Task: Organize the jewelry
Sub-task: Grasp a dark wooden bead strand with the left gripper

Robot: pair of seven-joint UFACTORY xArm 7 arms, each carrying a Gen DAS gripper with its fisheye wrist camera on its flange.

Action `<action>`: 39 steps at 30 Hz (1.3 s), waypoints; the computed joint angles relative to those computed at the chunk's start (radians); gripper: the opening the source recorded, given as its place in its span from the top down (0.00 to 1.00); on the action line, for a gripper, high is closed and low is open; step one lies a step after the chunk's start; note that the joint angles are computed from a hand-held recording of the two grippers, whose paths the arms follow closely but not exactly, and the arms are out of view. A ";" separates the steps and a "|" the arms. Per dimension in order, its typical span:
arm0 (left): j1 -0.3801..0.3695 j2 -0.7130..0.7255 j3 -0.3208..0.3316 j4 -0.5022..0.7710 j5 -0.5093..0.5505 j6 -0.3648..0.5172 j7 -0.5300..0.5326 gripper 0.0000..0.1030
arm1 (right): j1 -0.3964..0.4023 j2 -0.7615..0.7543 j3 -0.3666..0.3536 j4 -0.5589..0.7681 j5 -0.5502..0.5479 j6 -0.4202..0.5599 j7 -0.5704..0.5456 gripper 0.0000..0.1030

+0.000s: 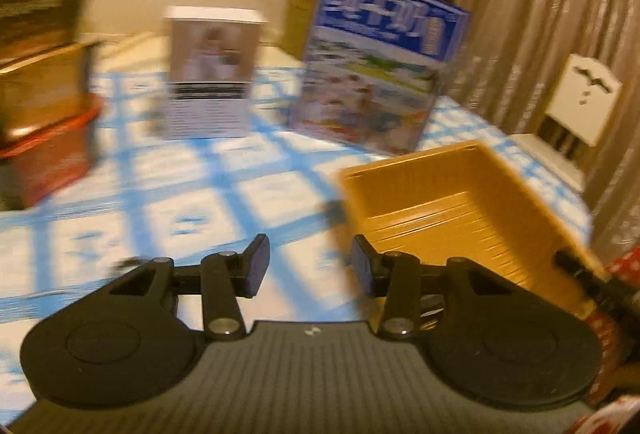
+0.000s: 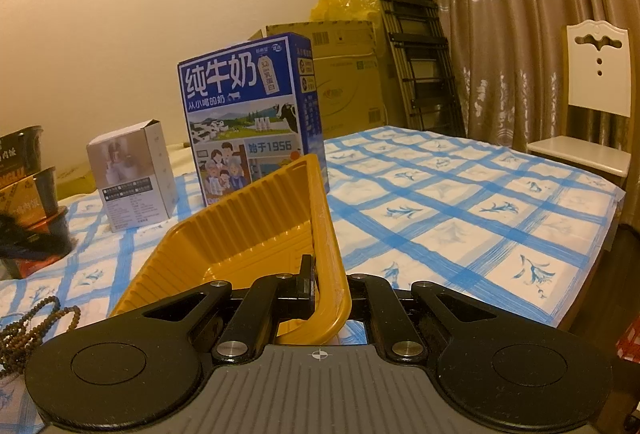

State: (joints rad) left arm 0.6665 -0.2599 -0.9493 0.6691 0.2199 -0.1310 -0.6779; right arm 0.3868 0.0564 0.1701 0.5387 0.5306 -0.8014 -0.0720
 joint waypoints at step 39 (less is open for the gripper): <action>-0.320 -0.079 0.400 -0.176 0.254 0.195 -0.164 0.77 | -0.005 -0.002 -0.002 -0.007 -0.005 0.000 0.001 0.95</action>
State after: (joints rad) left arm 0.3466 -0.3386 -0.5497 0.4931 0.4734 0.0640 -0.8424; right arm 0.3823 0.0541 0.1677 0.5321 0.5252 -0.8012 -0.0709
